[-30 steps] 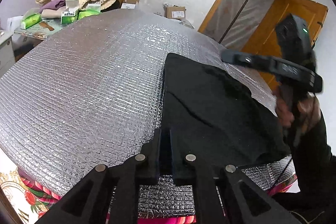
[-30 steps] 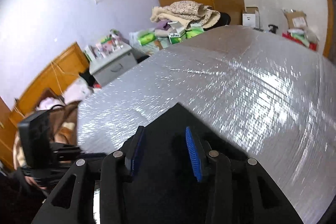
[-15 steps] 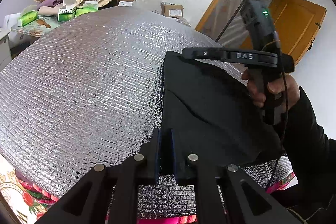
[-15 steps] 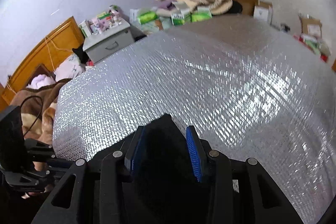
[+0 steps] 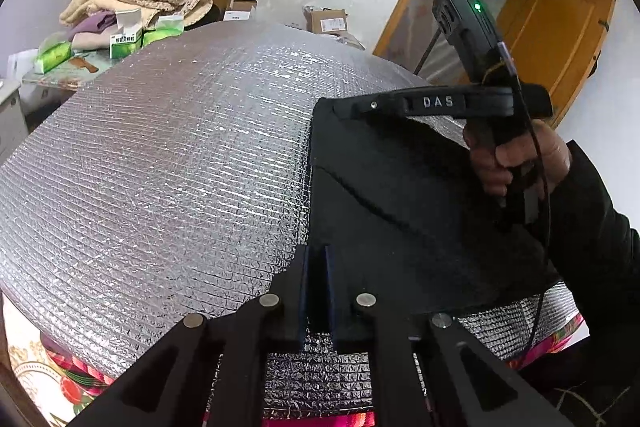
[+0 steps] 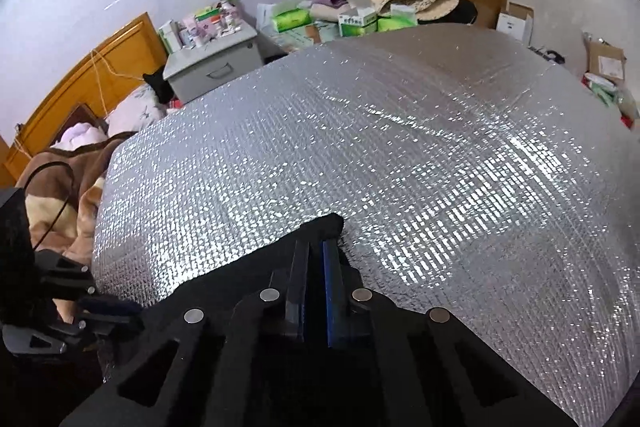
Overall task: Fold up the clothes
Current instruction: 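Open the right gripper and lift it off the folded sweatshirt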
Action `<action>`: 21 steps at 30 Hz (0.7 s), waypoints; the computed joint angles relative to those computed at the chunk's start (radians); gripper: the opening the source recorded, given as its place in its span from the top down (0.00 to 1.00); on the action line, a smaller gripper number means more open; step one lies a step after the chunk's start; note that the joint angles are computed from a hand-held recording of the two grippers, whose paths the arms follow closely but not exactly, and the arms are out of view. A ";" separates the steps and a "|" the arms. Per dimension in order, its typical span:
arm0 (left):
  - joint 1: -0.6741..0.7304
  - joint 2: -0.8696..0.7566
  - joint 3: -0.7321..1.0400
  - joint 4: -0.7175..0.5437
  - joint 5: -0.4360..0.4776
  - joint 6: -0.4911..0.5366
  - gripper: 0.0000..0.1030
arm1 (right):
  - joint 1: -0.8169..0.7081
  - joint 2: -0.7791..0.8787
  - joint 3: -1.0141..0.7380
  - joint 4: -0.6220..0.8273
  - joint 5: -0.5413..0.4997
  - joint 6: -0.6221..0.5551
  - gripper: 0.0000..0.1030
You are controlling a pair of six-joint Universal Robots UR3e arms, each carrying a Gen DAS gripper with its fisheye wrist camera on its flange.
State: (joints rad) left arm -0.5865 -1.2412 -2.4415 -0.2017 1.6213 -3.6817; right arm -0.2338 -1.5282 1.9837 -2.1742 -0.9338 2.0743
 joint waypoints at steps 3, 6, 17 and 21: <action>0.018 0.010 -0.020 0.017 -0.022 0.005 0.94 | -0.008 0.015 -0.011 -0.028 0.006 0.046 0.95; 0.012 0.007 -0.020 0.019 -0.013 0.018 0.94 | -0.003 0.051 -0.029 -0.077 -0.007 0.098 0.95; 0.067 0.123 -0.071 -0.023 -0.045 0.018 0.95 | -0.138 -0.092 -0.017 0.131 0.095 0.017 0.82; 0.065 0.178 -0.058 -0.038 -0.012 0.007 0.95 | -0.278 -0.216 0.050 0.310 0.160 -0.100 0.82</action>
